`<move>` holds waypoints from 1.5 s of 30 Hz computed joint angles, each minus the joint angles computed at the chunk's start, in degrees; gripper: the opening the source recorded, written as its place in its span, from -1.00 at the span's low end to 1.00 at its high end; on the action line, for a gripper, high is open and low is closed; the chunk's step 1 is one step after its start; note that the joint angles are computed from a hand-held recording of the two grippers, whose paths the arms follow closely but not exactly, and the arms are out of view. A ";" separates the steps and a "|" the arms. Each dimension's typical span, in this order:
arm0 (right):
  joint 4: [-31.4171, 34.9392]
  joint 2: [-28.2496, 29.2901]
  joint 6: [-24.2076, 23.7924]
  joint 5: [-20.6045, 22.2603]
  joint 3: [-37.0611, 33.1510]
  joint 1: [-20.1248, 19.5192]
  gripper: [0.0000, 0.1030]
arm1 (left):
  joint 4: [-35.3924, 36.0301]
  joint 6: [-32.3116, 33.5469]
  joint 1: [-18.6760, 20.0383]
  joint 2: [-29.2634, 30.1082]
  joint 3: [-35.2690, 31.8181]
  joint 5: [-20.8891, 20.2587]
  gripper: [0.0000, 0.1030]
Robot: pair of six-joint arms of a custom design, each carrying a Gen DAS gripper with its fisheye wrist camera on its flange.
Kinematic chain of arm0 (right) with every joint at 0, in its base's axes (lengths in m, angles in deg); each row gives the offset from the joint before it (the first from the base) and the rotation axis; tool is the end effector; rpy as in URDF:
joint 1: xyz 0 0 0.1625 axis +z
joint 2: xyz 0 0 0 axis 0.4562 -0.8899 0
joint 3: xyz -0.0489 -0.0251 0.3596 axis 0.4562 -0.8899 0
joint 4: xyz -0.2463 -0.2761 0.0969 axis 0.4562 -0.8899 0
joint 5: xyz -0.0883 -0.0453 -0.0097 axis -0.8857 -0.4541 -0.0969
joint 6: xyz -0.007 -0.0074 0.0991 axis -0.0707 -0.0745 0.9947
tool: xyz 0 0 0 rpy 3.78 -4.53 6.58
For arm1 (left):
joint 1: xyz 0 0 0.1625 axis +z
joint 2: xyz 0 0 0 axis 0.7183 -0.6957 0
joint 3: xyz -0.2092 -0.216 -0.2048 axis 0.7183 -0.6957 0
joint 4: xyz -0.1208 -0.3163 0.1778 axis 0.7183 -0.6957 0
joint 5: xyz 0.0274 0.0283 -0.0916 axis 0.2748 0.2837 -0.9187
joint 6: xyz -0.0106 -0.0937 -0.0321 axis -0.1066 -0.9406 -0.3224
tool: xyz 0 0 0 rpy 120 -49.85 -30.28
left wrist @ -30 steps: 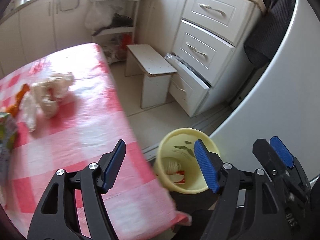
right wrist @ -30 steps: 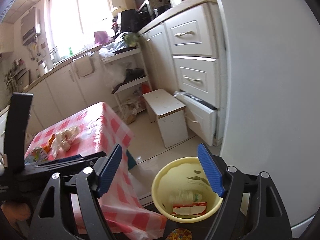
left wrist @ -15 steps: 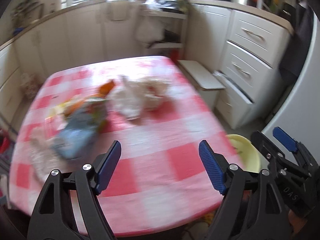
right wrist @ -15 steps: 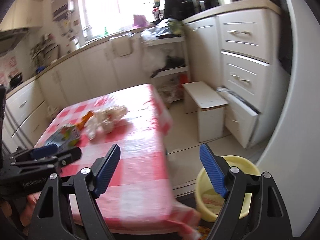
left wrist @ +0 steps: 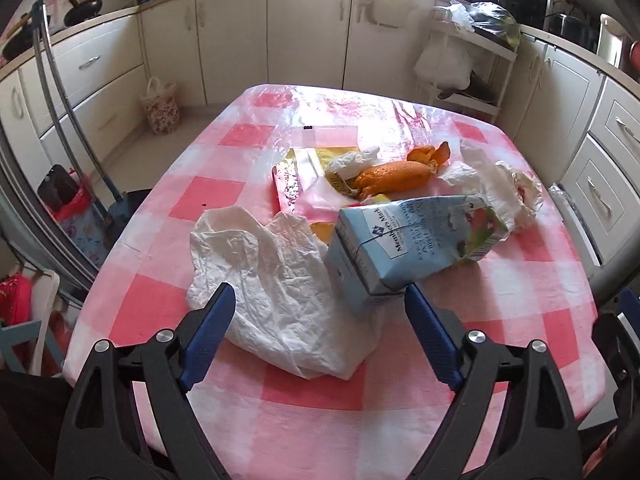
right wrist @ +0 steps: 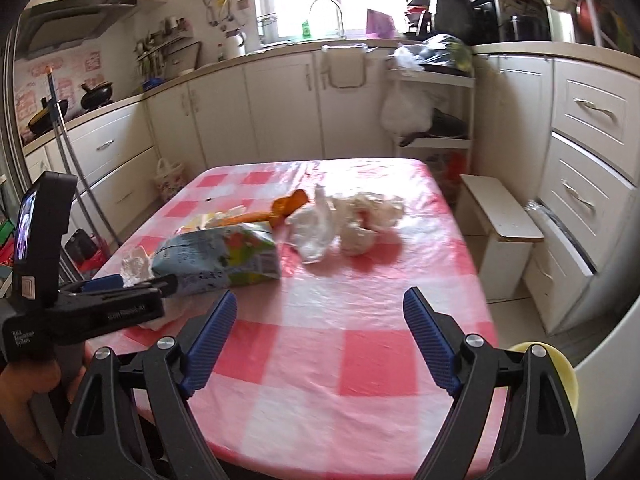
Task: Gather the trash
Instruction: 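Grasp the blue milk carton with the right gripper while the left gripper grasps the white tissue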
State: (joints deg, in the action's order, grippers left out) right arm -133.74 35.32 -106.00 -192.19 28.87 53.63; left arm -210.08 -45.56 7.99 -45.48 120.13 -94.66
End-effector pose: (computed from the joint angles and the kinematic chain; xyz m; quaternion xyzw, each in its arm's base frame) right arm 0.0081 -0.6303 0.2028 0.1351 -0.8333 0.4439 0.3005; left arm -0.2590 -0.7111 -0.0414 0.1549 0.8794 -0.3107 0.3258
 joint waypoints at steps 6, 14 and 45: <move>5.21 2.05 3.68 1.49 -4.14 0.77 0.60 | 1.87 0.40 0.76 -0.28 -0.05 -0.16 0.62; 9.46 5.93 4.35 1.33 -10.13 2.21 0.64 | 5.56 -0.08 2.39 -0.18 -1.90 0.64 0.62; 34.51 8.58 -12.56 -7.41 -16.74 5.09 -0.10 | 5.14 3.18 5.03 -2.10 -3.18 -2.75 -0.53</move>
State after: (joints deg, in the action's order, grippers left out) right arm -99.23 43.90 -118.56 -199.59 12.13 58.72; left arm -204.93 -42.38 13.02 -47.59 116.95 -97.40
